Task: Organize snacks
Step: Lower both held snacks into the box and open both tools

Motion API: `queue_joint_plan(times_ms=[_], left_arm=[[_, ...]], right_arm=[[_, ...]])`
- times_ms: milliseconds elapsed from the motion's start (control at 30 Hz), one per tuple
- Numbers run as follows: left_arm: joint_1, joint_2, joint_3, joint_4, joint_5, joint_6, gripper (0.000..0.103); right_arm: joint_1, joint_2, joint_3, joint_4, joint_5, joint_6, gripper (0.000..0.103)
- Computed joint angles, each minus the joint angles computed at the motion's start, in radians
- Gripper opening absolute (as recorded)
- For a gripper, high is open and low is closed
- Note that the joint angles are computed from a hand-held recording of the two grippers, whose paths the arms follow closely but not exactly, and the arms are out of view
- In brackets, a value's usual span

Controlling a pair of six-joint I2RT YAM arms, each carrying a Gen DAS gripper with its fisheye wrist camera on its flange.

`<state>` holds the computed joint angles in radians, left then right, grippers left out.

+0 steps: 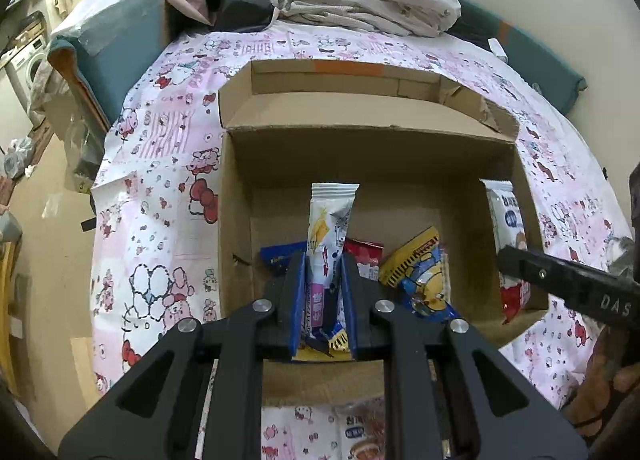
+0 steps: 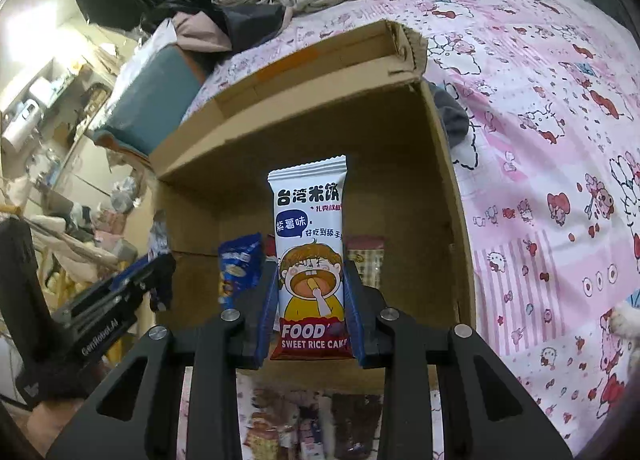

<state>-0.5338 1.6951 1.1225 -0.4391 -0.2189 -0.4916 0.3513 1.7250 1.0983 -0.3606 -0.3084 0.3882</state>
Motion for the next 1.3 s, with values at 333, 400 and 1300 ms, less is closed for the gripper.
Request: queue_joint_plan(times_ms=[333,400,1300], left_arm=[[0.014,0.02,-0.016,0.048,0.027,0.007,0.015],[0.015,0.021,-0.016,0.049,0.021,0.01,0.015],[0.023,-0.06,-0.086,0.051,0.052,-0.036,0.074]], right_arm=[[0.014,0.059,0.021,-0.02,0.032,-0.018,0.033],[0.018,0.069,0.026,-0.022,0.03,-0.014,0.033],[0.041,0.034,0.031,0.006,0.02,0.001,0.067]])
